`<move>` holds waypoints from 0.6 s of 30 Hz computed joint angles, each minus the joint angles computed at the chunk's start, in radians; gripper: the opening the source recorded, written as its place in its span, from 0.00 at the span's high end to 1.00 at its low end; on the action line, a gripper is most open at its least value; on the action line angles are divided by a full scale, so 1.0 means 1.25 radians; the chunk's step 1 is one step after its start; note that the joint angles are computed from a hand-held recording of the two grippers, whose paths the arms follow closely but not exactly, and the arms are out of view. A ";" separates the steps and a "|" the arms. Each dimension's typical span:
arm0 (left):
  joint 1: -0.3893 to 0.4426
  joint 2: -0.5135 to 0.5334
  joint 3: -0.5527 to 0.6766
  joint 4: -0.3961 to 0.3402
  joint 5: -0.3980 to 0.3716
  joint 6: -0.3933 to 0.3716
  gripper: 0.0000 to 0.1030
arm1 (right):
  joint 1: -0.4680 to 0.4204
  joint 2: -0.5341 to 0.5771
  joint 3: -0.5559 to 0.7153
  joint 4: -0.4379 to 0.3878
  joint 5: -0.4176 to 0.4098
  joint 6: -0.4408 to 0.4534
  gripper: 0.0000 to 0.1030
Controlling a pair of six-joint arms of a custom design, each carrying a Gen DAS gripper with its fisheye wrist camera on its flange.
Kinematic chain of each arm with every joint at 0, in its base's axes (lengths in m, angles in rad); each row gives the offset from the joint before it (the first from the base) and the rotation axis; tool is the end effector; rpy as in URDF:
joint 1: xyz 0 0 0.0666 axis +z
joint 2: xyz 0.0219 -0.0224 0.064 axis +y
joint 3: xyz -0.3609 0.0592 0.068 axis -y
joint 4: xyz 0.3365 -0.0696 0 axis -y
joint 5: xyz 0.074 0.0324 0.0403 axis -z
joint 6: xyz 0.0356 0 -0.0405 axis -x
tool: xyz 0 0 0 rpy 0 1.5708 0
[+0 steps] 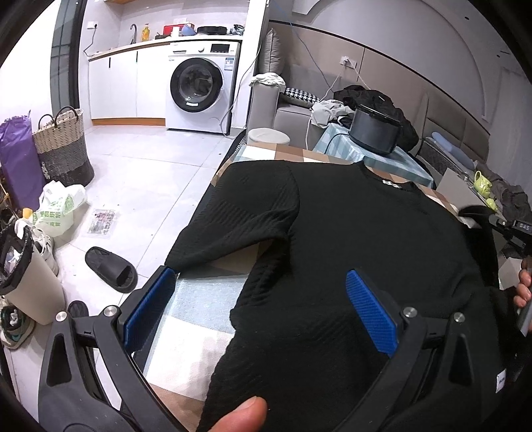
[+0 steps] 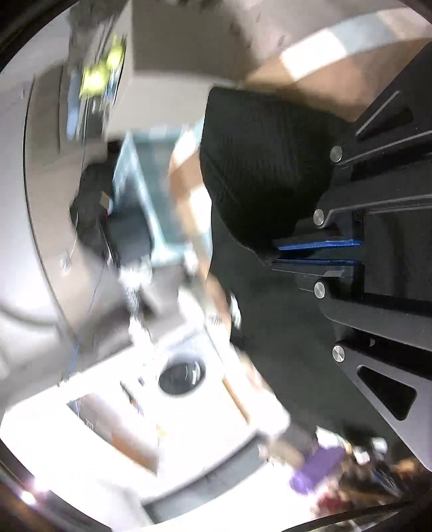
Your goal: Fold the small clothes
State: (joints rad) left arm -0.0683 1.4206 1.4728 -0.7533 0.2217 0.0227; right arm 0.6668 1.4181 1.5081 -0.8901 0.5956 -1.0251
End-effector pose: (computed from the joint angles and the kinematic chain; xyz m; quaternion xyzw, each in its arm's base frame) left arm 0.4525 -0.0392 0.4449 0.0671 0.9001 -0.1193 0.4137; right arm 0.3594 0.2569 0.4535 0.2664 0.8520 0.0887 0.4418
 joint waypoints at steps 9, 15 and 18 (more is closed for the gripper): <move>-0.009 -0.010 0.005 -0.022 -0.026 -0.010 0.01 | -0.010 0.139 0.114 -0.143 -0.244 0.044 0.79; 0.027 0.005 0.035 -0.047 0.007 0.047 0.01 | 0.014 0.071 0.037 -0.043 -0.219 0.032 0.50; 0.052 0.026 0.058 -0.058 0.015 0.095 0.01 | 0.019 0.070 0.027 -0.018 -0.193 0.014 0.50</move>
State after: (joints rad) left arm -0.0029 1.4535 1.5458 -0.8263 0.2404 0.1410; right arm 0.6910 1.5057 1.5418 -0.9126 0.3541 -1.0073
